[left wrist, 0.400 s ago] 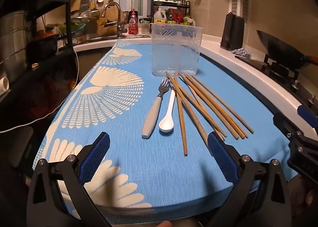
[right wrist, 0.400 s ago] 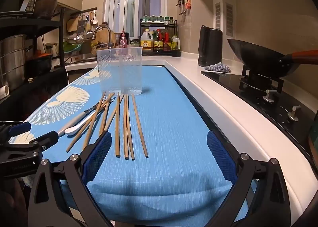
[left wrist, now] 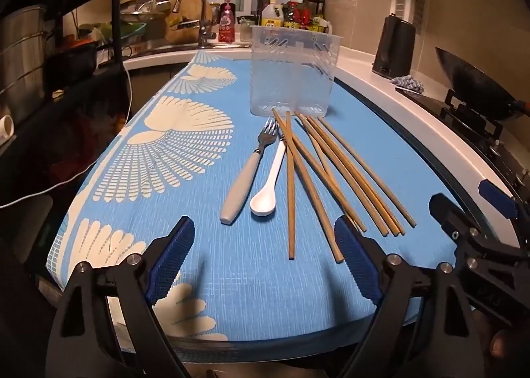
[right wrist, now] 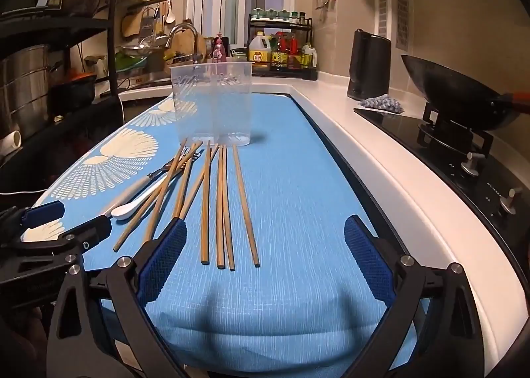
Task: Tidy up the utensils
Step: 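Move the left tool toward the fork while the right tool approaches the chopsticks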
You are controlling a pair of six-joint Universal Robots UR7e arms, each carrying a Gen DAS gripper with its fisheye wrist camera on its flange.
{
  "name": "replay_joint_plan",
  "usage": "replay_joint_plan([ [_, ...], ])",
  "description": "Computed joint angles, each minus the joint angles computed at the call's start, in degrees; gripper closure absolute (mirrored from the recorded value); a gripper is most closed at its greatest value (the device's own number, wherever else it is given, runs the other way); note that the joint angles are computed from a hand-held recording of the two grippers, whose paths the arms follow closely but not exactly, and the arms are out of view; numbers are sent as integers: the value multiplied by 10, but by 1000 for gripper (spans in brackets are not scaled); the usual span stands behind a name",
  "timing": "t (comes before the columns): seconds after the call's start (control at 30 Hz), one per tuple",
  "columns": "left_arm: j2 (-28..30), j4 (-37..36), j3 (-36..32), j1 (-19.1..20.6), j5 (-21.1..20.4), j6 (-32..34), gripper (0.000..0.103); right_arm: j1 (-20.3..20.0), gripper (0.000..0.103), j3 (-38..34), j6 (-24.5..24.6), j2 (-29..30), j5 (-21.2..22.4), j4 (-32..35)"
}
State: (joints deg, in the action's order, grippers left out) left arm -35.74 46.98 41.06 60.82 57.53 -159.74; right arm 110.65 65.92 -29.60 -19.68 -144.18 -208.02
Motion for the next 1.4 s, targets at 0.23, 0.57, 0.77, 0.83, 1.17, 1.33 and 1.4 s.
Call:
replay_joint_plan([
  [0.23, -32, -76, 59, 8, 21, 15, 25, 4, 14, 5, 3, 0, -26, -24],
  [0.57, -55, -105, 99, 24, 106, 62, 30, 23, 15, -16, -7, 17, -82, -63],
  [0.77, -78, -164, 141, 19, 129, 95, 30, 21, 16, -16, -12, 15, -74, -57],
  [0.83, -70, -153, 129, 21, 128, 86, 30, 18, 17, -14, -2, 14, -70, -49],
  [1.17, -62, -151, 122, 24, 113, 77, 31, 13, 22, -6, 38, 15, -63, -15],
  [1.33, -60, -146, 120, 29, 109, 58, 31, 14, 26, -23, 30, 23, -62, -10],
  [1.4, -62, -141, 117, 30, 107, 51, 31, 14, 27, -30, 26, 27, -63, -5],
])
